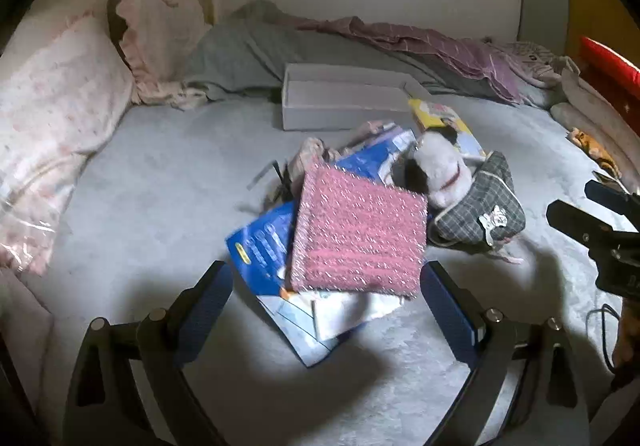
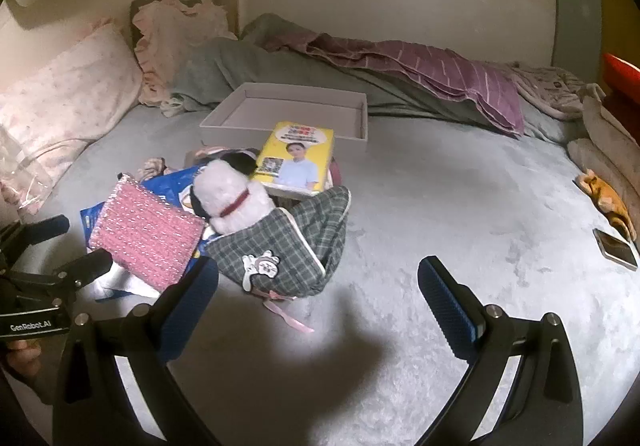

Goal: Organize soft objects
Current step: 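Move the left tool toward the pink glittery sponge pad on the pile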

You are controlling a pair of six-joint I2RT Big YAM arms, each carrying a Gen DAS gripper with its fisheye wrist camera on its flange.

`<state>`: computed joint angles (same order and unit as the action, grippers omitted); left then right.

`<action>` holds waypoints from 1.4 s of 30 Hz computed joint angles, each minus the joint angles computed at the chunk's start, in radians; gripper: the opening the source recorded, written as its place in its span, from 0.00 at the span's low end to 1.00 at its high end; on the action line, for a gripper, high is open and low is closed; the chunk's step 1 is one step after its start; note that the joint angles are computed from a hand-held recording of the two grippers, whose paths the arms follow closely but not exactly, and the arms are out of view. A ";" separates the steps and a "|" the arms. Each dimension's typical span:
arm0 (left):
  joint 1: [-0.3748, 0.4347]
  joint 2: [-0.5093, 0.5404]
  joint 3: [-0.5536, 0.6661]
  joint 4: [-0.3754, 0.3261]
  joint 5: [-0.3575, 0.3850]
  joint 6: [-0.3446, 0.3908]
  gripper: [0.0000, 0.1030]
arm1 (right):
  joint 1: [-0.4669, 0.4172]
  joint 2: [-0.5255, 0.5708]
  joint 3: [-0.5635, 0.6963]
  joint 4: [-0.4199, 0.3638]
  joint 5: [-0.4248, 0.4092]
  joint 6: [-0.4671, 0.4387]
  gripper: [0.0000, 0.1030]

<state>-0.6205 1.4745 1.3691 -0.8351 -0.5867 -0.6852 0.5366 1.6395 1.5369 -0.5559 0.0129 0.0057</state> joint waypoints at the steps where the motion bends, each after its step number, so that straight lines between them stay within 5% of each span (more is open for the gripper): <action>1: 0.002 0.000 -0.002 0.003 0.013 0.005 0.93 | -0.001 -0.002 -0.002 0.000 -0.003 -0.001 0.97; 38: 0.017 0.022 0.014 0.029 0.119 0.051 0.90 | 0.012 0.019 0.019 -0.059 0.001 -0.001 0.92; 42: 0.021 0.024 0.016 0.028 0.142 0.055 0.83 | 0.008 0.017 0.018 -0.066 -0.027 -0.006 0.85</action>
